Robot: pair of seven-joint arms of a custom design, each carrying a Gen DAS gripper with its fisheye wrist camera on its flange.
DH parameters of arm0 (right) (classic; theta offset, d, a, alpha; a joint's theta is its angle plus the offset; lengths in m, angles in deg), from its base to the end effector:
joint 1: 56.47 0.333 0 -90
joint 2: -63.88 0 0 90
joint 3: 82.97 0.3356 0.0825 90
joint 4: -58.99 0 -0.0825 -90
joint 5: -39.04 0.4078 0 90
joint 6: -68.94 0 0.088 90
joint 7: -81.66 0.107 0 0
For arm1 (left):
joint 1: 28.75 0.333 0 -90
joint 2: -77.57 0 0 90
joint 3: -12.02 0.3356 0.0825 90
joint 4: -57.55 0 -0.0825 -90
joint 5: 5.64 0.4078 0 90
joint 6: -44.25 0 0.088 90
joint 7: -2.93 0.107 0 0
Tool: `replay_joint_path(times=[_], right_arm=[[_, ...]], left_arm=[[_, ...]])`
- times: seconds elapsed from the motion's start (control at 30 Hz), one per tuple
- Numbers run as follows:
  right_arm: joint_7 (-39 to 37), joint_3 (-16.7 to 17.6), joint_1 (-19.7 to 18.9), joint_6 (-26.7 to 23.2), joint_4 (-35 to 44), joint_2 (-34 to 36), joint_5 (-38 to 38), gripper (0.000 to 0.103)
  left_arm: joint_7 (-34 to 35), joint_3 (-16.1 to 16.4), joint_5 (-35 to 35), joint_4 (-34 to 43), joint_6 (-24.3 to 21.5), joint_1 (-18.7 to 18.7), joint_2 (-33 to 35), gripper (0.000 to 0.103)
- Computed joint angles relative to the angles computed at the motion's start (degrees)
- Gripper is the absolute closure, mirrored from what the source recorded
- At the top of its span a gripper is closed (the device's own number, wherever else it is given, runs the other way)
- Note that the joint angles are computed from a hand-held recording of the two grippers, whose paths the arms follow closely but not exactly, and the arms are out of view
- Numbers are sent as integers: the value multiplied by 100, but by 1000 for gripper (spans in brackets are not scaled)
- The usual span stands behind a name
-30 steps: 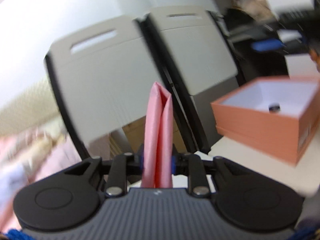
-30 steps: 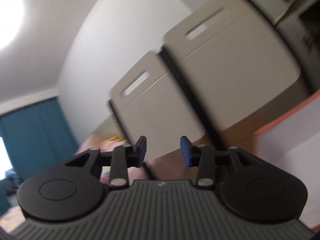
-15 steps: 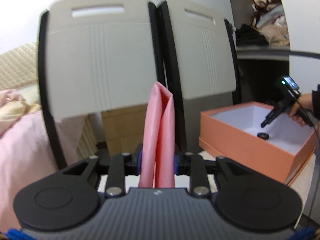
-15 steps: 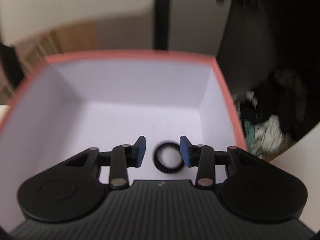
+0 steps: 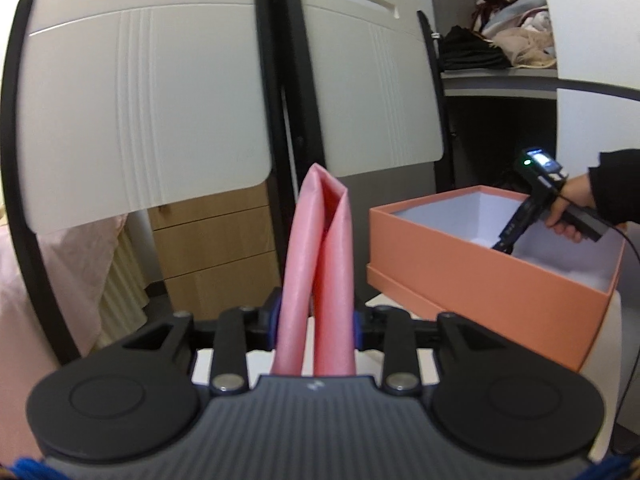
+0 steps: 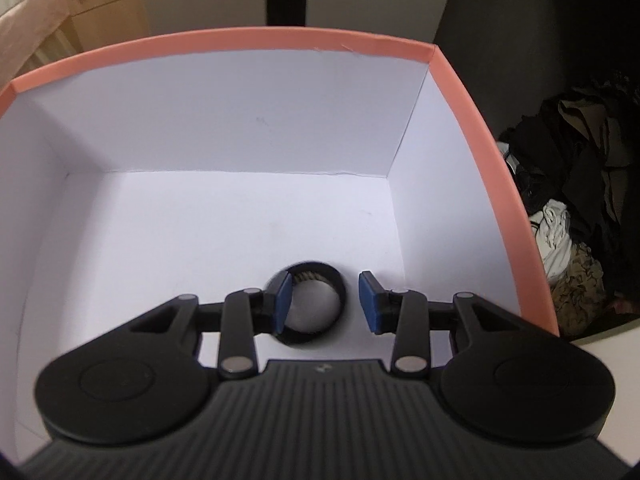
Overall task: Fold shopping bag
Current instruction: 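Grasp the black rubber band inside the orange box with the right gripper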
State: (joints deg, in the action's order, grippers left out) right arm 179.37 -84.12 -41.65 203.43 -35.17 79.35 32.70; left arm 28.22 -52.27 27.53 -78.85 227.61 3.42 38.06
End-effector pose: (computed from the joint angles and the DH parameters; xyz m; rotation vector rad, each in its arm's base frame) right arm 0.6857 0.1666 0.5152 -2.1395 1.8106 -0.4653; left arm 0.3598 -0.3862 0.5155 -1.2294 1.7069 -1.1002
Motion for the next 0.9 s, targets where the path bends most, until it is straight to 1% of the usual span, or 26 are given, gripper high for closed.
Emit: replay_joint_path(times=[0.07, 0.1, 0.13, 0.17, 0.2, 0.3, 0.4, 0.47, 0.57, 0.6, 0.63, 0.7, 0.73, 0.83, 0.9], right_arm=[[19, 21, -23, -78, 13, 20, 137, 66], [49, 37, -46, -5, -50, -19, 258, 66], [78, 54, -69, 69, -114, -57, 381, 74], [95, 68, -80, 135, -173, -97, 468, 86], [89, 77, -68, 182, -225, -140, 471, 93], [98, 109, -13, 431, -447, -366, 428, 93], [110, 181, 44, 718, -700, -720, 402, 93], [48, 280, 81, 977, -893, -1053, 492, 93], [-219, 491, 197, 1522, -1231, -1579, 702, 93], [-338, 582, 268, 1765, -1361, -1749, 812, 93], [-511, 685, 370, 2047, -1466, -1891, 1002, 93], [-1032, 857, 671, 2507, -1525, -2088, 1679, 93], [-1537, 892, 914, 2787, -1586, -2157, 2302, 93], [-3609, 873, 1864, 3431, -1617, -2232, 4615, 93], [-5320, 810, 2475, 3637, -1500, -2217, 6378, 93]], left_arm=[[2, -41, 10, 29, 88, 50, -18, 66], [4, -58, 0, 39, 116, 69, -37, 66], [-7, -70, -25, 41, 130, 81, -70, 66], [-27, -89, -60, 48, 128, 94, -102, 66], [-52, -105, -94, 53, 121, 101, -138, 66], [-127, -169, -148, 85, -39, 85, -315, 66], [-198, -269, -90, 187, -527, 34, -574, 68], [-203, -260, 41, 243, -818, -72, -675, 68], [-182, -166, 290, 295, -1381, -330, -940, 70], [-158, -127, 385, 310, -1605, -440, -1032, 73], [-121, -76, 476, 314, -1845, -574, -1114, 73], [2, 45, 621, 309, -2374, -903, -1217, 73], [73, 108, 679, 287, -2642, -1092, -1260, 73], [406, 214, 773, 235, -3653, -1709, -1345, 84], [566, 207, 763, 220, -4354, -2085, -1403, 87]])
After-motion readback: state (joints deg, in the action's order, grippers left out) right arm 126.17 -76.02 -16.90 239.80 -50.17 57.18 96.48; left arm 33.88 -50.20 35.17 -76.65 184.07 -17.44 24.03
